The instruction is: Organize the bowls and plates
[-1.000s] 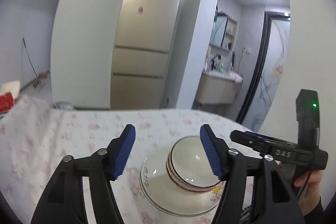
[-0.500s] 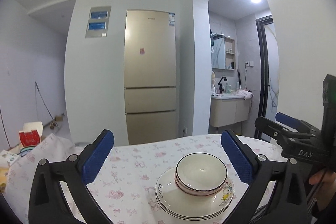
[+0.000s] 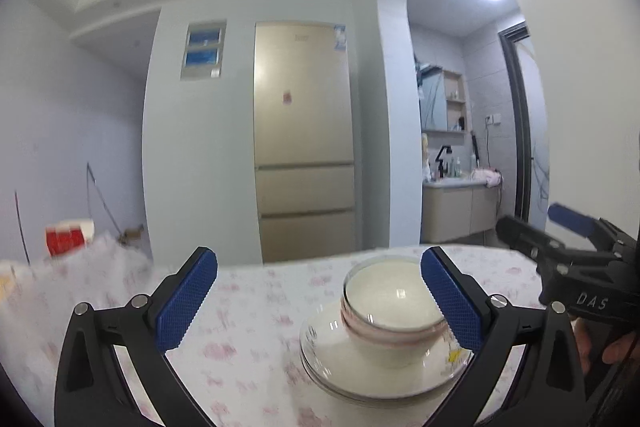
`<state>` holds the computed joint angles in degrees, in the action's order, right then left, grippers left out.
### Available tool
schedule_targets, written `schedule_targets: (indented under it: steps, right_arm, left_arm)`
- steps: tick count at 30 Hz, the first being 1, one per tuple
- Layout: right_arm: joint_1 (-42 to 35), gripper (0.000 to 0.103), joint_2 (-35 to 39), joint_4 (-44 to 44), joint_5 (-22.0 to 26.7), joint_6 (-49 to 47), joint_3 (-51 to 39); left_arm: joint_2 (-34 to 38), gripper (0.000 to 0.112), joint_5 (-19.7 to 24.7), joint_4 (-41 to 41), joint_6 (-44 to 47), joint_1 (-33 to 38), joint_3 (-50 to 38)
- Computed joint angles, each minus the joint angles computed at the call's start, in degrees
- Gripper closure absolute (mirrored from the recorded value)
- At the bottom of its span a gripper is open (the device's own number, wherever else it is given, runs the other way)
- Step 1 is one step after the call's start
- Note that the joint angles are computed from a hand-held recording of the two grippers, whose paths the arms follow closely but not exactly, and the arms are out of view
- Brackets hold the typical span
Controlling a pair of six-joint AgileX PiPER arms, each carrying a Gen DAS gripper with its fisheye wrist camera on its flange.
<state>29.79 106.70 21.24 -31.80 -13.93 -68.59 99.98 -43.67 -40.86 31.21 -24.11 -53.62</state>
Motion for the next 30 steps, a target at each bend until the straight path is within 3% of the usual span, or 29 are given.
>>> schedule_targets:
  steps: [3,5,10,18,23,30]
  right_arm:
    - [0.11,0.0,1.38,-1.02,-3.15,1.91,1.16]
    - [0.04,0.0,2.16,-1.44,-2.7,2.12,0.89]
    - [0.12,0.0,1.75,-1.83,-3.77,2.55,2.08]
    - [0.82,0.0,1.95,-0.99,-5.54,1.68,2.69]
    - [1.52,0.0,1.35,-1.29,-9.86,2.02,5.26]
    - [1.86,0.0,1.21,-0.95,-10.64,1.3,5.52]
  left_arm:
    - [1.93,0.009,-1.14,-3.08,3.9,-1.21,-1.32]
    - [2.68,0.009,-3.45,-3.59,4.36,-2.15,-1.04]
    - [3.33,0.009,-4.51,-4.28,5.13,-2.76,-0.76]
    - [1.91,0.009,-1.87,-2.57,-0.19,0.03,0.03]
    - [1.89,0.009,-0.53,-2.76,-0.95,0.92,-0.32]
    - [2.11,0.009,0.62,-3.53,0.23,0.88,-0.97]
